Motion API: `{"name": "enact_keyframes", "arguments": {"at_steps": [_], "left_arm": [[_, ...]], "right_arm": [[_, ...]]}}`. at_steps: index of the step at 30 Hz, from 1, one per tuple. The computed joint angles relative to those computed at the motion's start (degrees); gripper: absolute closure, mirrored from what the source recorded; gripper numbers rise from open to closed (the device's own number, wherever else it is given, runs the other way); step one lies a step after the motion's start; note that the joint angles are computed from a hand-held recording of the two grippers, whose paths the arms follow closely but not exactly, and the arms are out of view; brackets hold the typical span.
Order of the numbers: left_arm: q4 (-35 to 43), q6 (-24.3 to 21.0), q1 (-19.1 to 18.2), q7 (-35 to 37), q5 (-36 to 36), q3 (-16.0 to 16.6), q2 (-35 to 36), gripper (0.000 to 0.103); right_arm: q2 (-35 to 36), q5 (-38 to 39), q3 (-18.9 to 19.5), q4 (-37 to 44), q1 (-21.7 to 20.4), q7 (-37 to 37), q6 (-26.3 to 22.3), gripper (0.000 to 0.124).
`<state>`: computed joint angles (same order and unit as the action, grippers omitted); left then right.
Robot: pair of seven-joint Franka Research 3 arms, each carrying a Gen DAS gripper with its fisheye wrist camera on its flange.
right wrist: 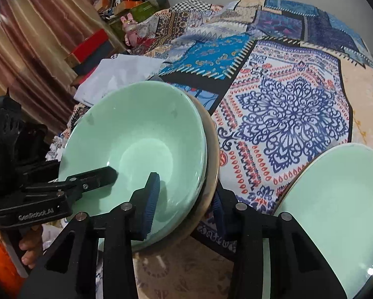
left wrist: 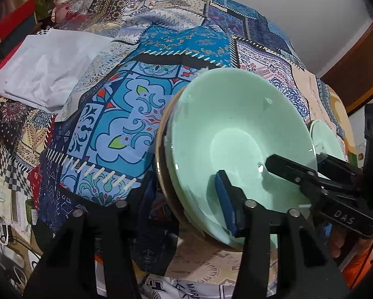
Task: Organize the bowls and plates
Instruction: 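Carry the nested bowl stack onto the mint green plate with both grippers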
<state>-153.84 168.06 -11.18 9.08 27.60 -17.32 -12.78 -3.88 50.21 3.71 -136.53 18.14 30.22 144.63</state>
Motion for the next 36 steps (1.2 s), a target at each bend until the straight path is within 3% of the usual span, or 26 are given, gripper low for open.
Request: {"name": "enact_keyframes", "arguments": {"at_steps": [2,12,21,36], "left_arm": [[0.4,0.2,-0.2,0.6,0.2,0.0,0.3,0.064],[3.6,-6.8,-0.6,-4.0,4.6,-1.4,0.5,0.064],[4.7,-7.9,-2.2,-2.6,3.4,-0.2,0.4,0.064],[11.2,-11.2,-3.6,-0.8,4.4,-1.0,0.8,0.064]], "right_arm": [[0.2,0.0,0.1,0.0,0.0,0.0,0.6,0.089],[0.7,0.2,-0.2,0.8,-0.5,1.8,-0.4,0.094],[-0.1,1.2,-0.6,0.9,-1.2,2.5,-1.2,0.094],[-5.6,2.0,-3.2,-0.2,-3.0,2.4,-1.3,0.094]]}}
